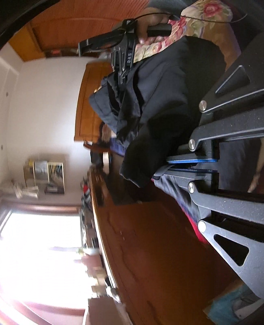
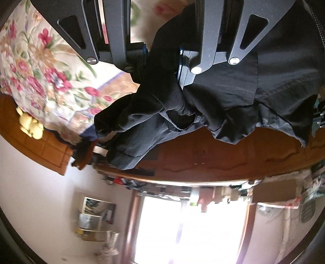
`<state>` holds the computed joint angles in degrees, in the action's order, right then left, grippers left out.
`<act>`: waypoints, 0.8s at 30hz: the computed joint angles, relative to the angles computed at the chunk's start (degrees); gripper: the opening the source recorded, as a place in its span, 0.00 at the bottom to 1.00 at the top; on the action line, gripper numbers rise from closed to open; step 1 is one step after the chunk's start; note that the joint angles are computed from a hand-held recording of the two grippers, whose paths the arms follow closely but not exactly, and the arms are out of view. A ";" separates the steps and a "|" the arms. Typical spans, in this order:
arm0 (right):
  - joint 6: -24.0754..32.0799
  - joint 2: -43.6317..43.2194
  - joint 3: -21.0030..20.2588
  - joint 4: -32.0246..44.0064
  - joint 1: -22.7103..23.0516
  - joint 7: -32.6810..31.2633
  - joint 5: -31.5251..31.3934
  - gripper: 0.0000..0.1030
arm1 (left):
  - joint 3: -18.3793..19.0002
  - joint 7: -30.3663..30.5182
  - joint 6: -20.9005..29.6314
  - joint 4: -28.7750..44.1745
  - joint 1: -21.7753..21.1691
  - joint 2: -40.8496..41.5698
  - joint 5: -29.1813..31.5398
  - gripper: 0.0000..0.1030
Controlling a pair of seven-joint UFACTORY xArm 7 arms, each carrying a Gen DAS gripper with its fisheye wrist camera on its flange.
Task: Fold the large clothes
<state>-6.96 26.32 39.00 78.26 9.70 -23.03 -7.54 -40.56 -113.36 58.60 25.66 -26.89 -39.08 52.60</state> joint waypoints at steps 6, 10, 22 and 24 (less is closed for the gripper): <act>5.24 4.60 -10.42 8.02 11.87 -0.92 0.76 0.21 | 0.90 -0.38 1.81 -4.55 -2.90 -1.96 -5.74 0.04; 7.21 9.04 -22.19 14.27 23.41 2.34 2.20 0.23 | 0.73 -2.03 1.80 -5.71 -3.32 0.03 -7.34 0.04; 18.36 12.22 -24.92 24.13 25.54 2.95 5.30 0.36 | 3.32 0.89 1.05 -7.43 -5.39 -5.21 -10.43 0.05; 19.02 11.62 -24.97 23.71 25.67 3.33 5.55 0.41 | 3.94 3.02 1.52 -6.77 -4.89 -4.54 -11.45 0.06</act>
<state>12.06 37.95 14.03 101.96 35.37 -19.70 -2.00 -36.62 -110.34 60.12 18.88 -31.78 -43.62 41.16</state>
